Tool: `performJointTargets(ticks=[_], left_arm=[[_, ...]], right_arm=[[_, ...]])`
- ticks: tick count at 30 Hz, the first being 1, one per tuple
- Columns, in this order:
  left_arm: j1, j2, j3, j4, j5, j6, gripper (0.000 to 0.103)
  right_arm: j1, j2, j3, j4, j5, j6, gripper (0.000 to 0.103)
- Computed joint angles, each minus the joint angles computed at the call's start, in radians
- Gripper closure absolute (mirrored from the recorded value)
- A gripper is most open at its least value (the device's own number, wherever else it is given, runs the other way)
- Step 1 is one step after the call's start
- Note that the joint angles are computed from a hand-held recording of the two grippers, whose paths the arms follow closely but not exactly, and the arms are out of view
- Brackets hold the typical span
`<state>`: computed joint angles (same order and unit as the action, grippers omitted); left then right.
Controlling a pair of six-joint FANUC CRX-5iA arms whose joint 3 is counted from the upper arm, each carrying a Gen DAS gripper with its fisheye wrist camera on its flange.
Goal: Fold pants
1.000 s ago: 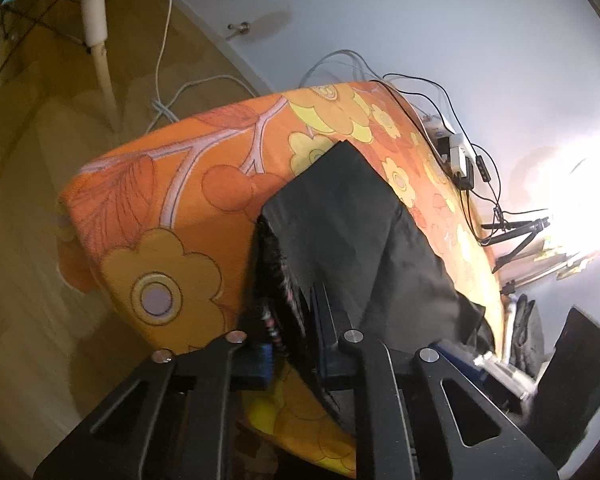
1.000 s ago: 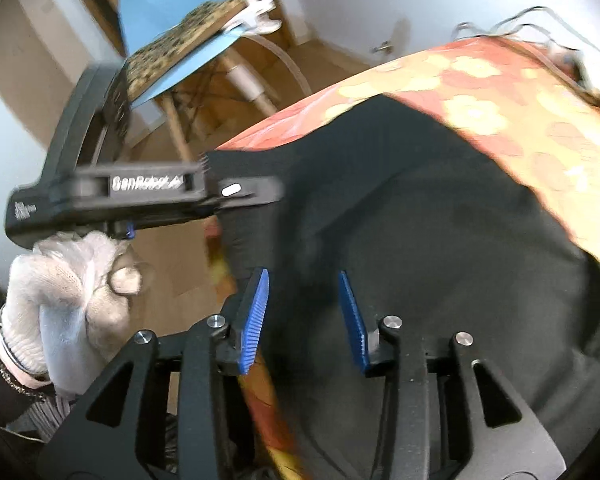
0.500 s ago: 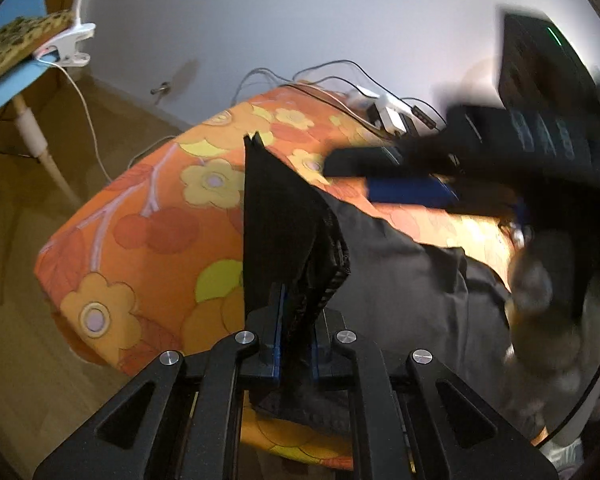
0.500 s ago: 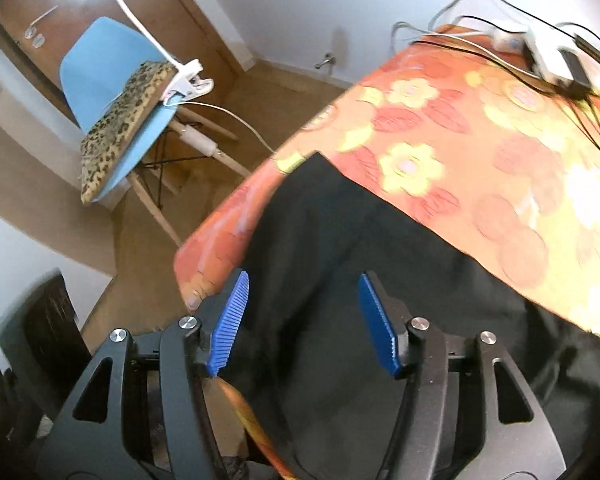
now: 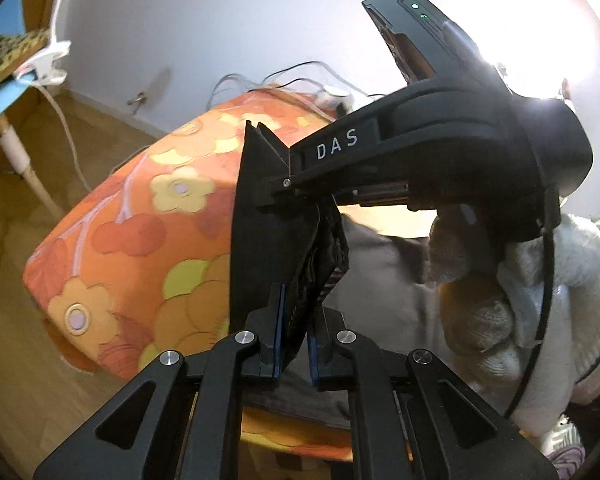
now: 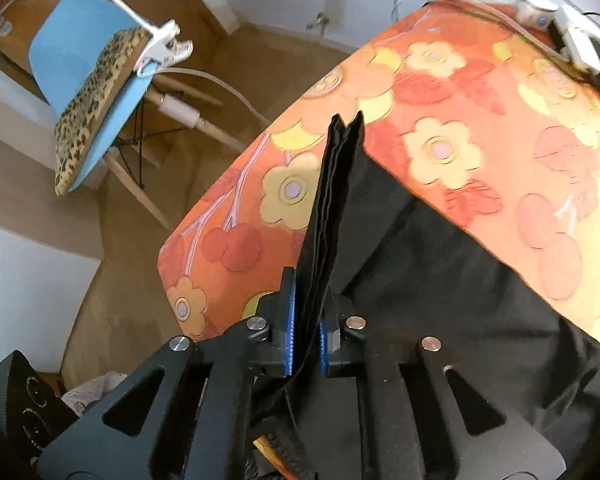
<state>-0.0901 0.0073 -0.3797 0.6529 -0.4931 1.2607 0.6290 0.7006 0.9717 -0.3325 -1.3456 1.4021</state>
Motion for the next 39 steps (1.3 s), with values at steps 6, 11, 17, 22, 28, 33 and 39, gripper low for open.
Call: performJointTargets(ticks=[6,11,17,22,28,33,39], left_arm=[[-0.067,-0.019,-0.018,0.159,0.028,-0.129,0.095],[-0.160,-0.012,0.001,0.269,0.040,-0.239,0.095],[-0.289,0.031,0.047,0.376,0.036,-0.344,0.095],[-0.391,0.102,0.124,0.402,0.011,-0.377,0.095],[-0.479,0.205,0.238,0.336,-0.062,-0.375,0.095],[-0.539,0.276,0.341,0.179,-0.119,-0.278,0.095],[-0.567,0.347,0.423,0.090,-0.170,-0.218,0.095]], right_arm=[[-0.035,-0.147,-0.182,0.017,0.113,-0.009,0.098],[-0.064,-0.306,-0.378,0.083,0.211,-0.021,0.099],[-0.139,-0.492,-0.594,0.136,0.279,-0.045,0.099],[-0.225,-0.619,-0.744,0.157,0.308,-0.055,0.099],[-0.358,-0.731,-0.901,0.130,0.321,-0.033,0.099],[-0.463,-0.781,-0.998,0.080,0.326,0.013,0.099],[-0.569,-0.795,-1.069,-0.012,0.336,0.074,0.099]])
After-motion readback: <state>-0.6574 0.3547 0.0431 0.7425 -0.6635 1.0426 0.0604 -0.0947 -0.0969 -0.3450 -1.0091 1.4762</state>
